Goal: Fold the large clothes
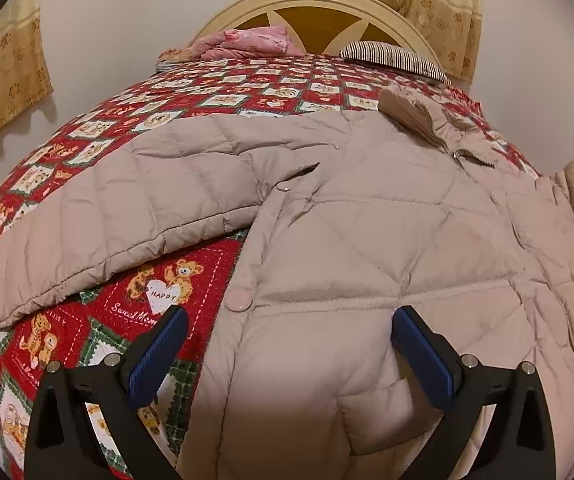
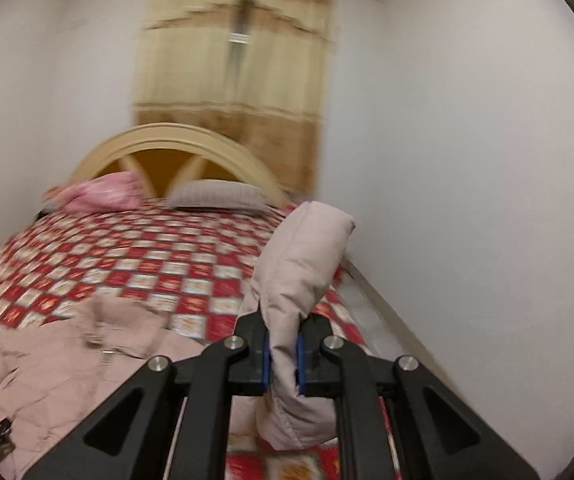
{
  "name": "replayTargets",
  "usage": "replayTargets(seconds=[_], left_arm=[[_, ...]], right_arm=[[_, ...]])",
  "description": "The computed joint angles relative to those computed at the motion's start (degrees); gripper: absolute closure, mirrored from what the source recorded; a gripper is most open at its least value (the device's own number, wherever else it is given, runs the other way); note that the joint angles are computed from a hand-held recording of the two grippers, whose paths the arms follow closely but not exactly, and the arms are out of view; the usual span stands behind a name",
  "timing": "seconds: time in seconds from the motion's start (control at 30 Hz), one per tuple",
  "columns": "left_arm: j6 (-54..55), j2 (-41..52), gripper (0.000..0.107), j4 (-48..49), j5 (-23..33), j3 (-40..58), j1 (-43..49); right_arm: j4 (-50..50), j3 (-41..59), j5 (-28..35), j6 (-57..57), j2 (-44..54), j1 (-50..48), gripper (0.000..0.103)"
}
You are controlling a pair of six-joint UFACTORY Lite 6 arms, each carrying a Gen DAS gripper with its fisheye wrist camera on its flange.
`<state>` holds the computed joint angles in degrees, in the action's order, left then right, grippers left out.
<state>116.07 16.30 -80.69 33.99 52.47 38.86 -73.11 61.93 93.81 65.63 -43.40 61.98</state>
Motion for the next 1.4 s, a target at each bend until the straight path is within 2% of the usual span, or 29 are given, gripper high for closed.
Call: replayTargets(seconds=[0.13, 0.4, 0.5, 0.67, 0.73, 0.77, 0.8, 0.83, 0.87, 0.9, 1.03, 1.1, 1.17, 1.27, 1.3, 1.33, 1.4], left_arm=[[-1.4, 0.6, 0.005, 0.9, 2.4, 1.1, 1.6], [0.5, -2.1, 0.005, 1.1, 7.4, 0.2, 7.3], [2.3, -2.8, 0.005, 1.2, 8.9, 0.5, 9.5], [4.5, -3.6, 0.005, 0.4, 9.8, 1.6, 11.6], [4.3, -4.1, 0.005, 0.5, 9.9, 1.8, 11.6], [3.7, -4.3, 0.005, 1.0, 9.9, 2.2, 11.5], [2.7, -4.6, 0.005, 1.8, 10.1, 2.8, 11.4], [2.0, -4.8, 0.005, 2.3, 10.1, 3.4, 11.2], [1.8, -5.2, 0.005, 2.4, 10.2, 3.6, 11.2], [1.3, -5.6, 0.005, 2.4, 10.1, 4.2, 11.0], [-4.0, -7.4, 0.005, 3.9, 10.4, 7.5, 8.5], [-5.7, -9.3, 0.005, 3.8, 9.9, 8.0, 5.4], [-8.8, -10.3, 0.005, 5.1, 8.5, 8.7, 0.9], [-6.0, -10.6, 0.005, 0.1, 1.3, 7.6, -8.3], [-4.6, -10.0, 0.005, -2.1, -1.4, 7.5, -10.9], [-1.3, -9.2, 0.005, -6.3, -4.3, 7.1, -13.7], [9.6, -5.7, 0.005, -18.3, -11.5, 7.6, -19.6]], right_arm=[[1.5, 9.2, -12.3, 1.5, 21.0, -1.4, 0.092], [2.5, 20.5, -37.8, 9.5, 54.5, -7.5, 0.092], [3.7, 27.9, -44.8, 11.3, 67.5, -9.2, 0.092], [8.0, 35.6, -51.7, 12.7, 79.9, -10.7, 0.091], [8.8, 34.5, -54.5, 14.3, 80.5, -11.0, 0.087], [7.1, 32.6, -57.2, 17.3, 80.0, -11.5, 0.081], [5.6, 29.3, -59.5, 20.0, 77.6, -11.7, 0.07], [5.2, 26.4, -63.7, 21.1, 75.5, -12.5, 0.038], [6.1, 24.6, -66.8, 20.9, 74.1, -13.2, 0.027], [4.6, 21.4, -69.1, 23.0, 71.3, -13.5, 0.024], [-4.9, 10.9, -70.5, 33.0, 60.4, -13.4, 0.024], [-10.0, 2.3, -71.6, 39.5, 50.2, -15.3, 0.024], [-11.4, -3.0, -71.3, 41.3, 43.5, -17.6, 0.024], [-9.6, -8.7, -65.3, 37.9, 36.1, -23.0, 0.025], [-9.4, -10.8, -64.3, 37.6, 33.9, -26.9, 0.031], [-9.6, -12.2, -64.5, 38.0, 32.6, -30.0, 0.036], [-11.7, -15.3, -68.5, 41.1, 30.5, -40.5, 0.041]])
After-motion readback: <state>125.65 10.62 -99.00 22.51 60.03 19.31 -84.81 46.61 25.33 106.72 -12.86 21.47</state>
